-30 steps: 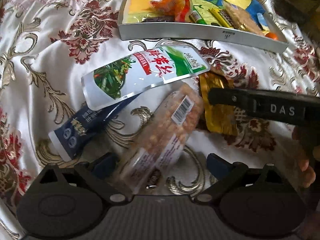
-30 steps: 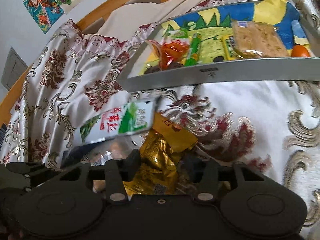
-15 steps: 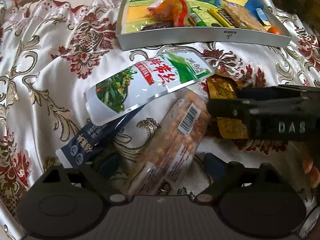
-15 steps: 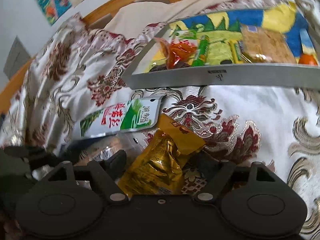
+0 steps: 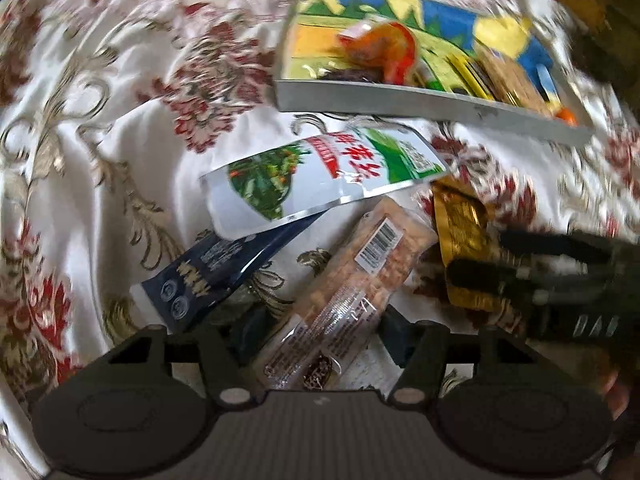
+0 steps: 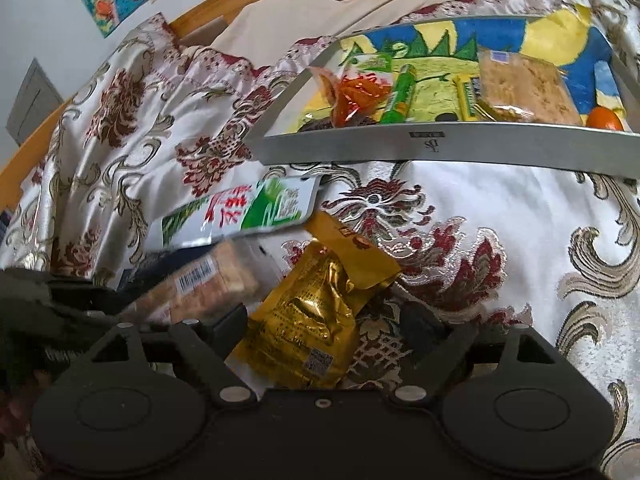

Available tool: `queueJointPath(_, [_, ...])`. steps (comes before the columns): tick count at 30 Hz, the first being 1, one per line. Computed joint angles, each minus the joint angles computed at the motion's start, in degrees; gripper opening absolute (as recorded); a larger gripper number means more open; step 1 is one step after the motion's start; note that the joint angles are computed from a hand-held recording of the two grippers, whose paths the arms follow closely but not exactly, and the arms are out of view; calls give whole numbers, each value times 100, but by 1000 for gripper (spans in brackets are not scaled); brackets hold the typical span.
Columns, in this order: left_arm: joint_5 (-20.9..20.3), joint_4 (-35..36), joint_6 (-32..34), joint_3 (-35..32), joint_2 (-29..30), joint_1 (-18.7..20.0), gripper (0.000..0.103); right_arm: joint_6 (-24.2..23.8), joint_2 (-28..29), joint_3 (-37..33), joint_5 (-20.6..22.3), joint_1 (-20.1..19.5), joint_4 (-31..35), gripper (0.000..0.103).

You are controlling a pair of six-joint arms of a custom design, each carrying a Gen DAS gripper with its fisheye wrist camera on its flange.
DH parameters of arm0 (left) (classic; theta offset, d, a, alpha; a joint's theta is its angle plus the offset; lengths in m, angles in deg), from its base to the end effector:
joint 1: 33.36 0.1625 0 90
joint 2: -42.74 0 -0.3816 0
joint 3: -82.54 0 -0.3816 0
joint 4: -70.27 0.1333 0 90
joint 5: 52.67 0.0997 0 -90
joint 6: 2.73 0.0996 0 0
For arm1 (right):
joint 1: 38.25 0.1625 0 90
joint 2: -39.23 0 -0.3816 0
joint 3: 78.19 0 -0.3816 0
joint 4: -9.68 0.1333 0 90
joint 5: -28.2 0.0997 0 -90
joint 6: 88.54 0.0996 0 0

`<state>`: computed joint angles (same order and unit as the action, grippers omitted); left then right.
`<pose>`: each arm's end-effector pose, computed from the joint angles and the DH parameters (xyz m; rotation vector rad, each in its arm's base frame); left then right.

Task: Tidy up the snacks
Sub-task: 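Close the right gripper on the gold foil packet while the left grasps the sausage pack, then carry the gold packet and sausage pack over the grey tray with both tools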

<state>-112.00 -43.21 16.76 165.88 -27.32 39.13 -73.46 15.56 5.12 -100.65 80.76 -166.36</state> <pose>-0.0094 -0.6417 0.3669 0.7633 2.4815 -0.2193 0.3850 -0.5482 -0.0387 0.0995 -2.5471 0.8885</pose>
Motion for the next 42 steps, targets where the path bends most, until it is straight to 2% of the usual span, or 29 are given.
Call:
queueJointPath(6, [-477,477,-1106,-501,92,156,53,-195,123,-80,100,-18,-219,88])
queueJointPath(8, [-539,612,-1323,-615,159,205,53,-193,242,-231,-38,-14,-168,89])
queueJointPath(10, [-558,630,-1373,-621,165,206,52,-390,381,-405,-268,46,-34,87])
queueJointPath(14, [-595,671,-1428,-609,148,205,52,-950,535,-573,-665,176,185,71])
queueJointPath(18, [-746,829,-1574,-651,150,226,51,-938,441,-489,-732,221,436,60])
queueJointPath(23, [-840,1018,-1539,-593,136,213,51,-824,246,-287,-850,382,870,59])
queueJointPath(27, [-732,924,-1408,-484,103,162,50,-818,251,-231,-850,382,701,66])
queueJointPath(32, [-773,976,-1476,-547,133,173,50,-629,323,-307,-749,264,470,67])
queueJointPath(35, [-752,959,-1440,-519,118,155,49,-605,360,-350,-834,279,523,60])
queueJointPath(39, [-852,1011,-1404,-543,128,162,48,-737,383,-380,-1091,367,612,38])
queueJointPath(42, [-1035,1116,-1266,-579,149,177,48,-758,354,-319,-1186,394,516,32])
